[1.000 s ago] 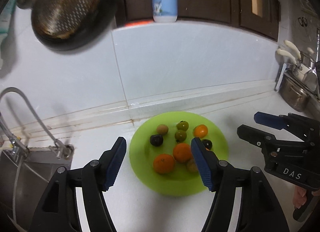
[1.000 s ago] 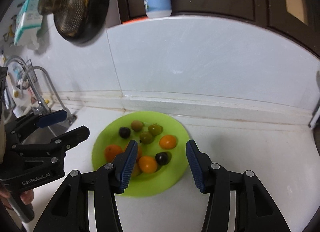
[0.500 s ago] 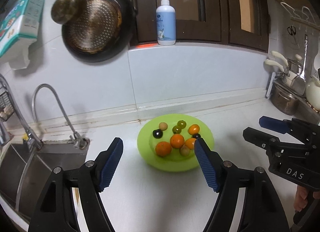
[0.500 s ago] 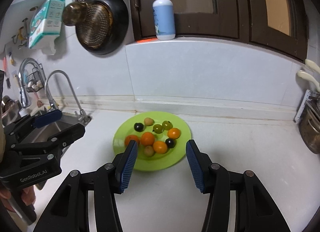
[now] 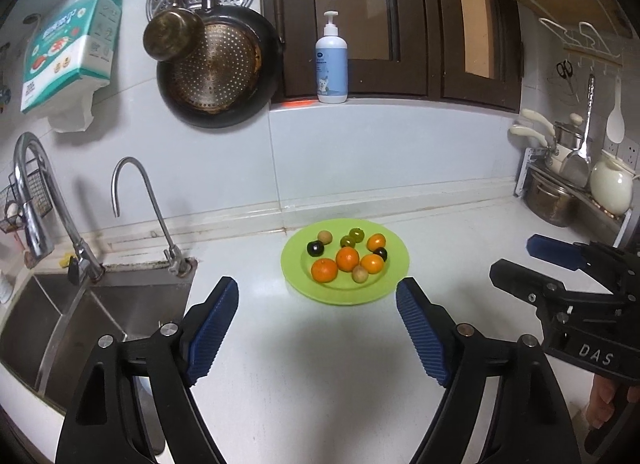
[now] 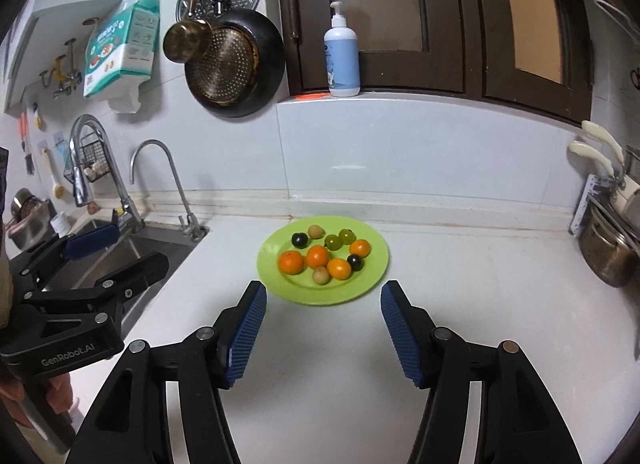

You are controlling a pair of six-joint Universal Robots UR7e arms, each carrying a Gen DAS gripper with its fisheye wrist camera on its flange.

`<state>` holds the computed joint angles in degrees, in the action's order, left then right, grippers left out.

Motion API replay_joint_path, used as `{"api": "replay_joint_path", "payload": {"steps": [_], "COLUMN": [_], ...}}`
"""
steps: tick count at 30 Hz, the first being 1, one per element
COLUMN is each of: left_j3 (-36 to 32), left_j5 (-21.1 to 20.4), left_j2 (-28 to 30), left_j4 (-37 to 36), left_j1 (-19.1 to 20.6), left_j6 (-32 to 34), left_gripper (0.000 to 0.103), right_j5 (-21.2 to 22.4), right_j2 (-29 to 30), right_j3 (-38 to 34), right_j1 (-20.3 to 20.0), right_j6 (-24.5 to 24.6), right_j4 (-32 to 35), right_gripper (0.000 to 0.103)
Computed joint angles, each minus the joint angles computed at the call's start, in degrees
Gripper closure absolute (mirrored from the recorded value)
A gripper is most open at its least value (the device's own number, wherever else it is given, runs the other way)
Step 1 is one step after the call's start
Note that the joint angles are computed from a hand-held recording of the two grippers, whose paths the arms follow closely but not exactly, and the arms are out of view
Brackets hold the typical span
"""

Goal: Organize fruits

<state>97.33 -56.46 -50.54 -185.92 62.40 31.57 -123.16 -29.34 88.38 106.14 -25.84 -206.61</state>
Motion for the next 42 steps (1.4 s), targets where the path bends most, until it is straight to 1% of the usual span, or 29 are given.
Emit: {"api": "replay_joint_path", "payload": {"steps": [2,3,8,15,20,26,31,36,42], "left_j3": [1.35,2.01,5.23,7.46,8.74,9.41,9.69,10.00,9.80], "left_j5": [0.08,-0.04,0.81,1.68,2.14,2.83,3.02,3.37,3.58], "left_j2": [-0.85,-1.24,-2.30,-3.44,-4.01,-4.38,-4.68,-4.68,-4.50], "left_j4": [-0.51,-0.79,-4.85,-4.98,-5.96,-6.71,-6.78,-8.24,-8.46], "left_j1": [-0.19,-0.29,-1.04,-1.33,-1.50,-1.64,-1.74,-1.89,-1.87], "left_j6": [-0.23,-0.41,0.88,0.48,0.25,0.29,0.20,0.77,1.23], "left_gripper": [0.019,0.019,0.016,0.014,0.014,0.014,0.010,0.003,0.002], "right_j5": [-0.99,-1.28,-1.88,-2.43,-3.10,-2.55,-2.17,-2.17,-2.45], "right_j2": [-0.11,-0.30,-1.20,-2.06,-1.98,-2.32,-2.41,-2.41,-2.34], "right_j3": [1.27,2.22,5.53,8.09,8.72,9.20,9.27,9.28,9.27], "right_j1": [0.55,0.78,1.24,1.37,1.61,1.50,1.49,1.48,1.46], "right_j6": [0.02,0.32,1.48,2.90,2.21,2.57,2.44,2.31,2.64], "right_j4": [-1.64,-2.51,-4.25,-5.28,-6.43,-5.90,-5.89,-5.89,-5.76], "right_gripper": [0.036,0.036,0.036,0.035,0.035,0.035,0.035,0.035,0.035]}}
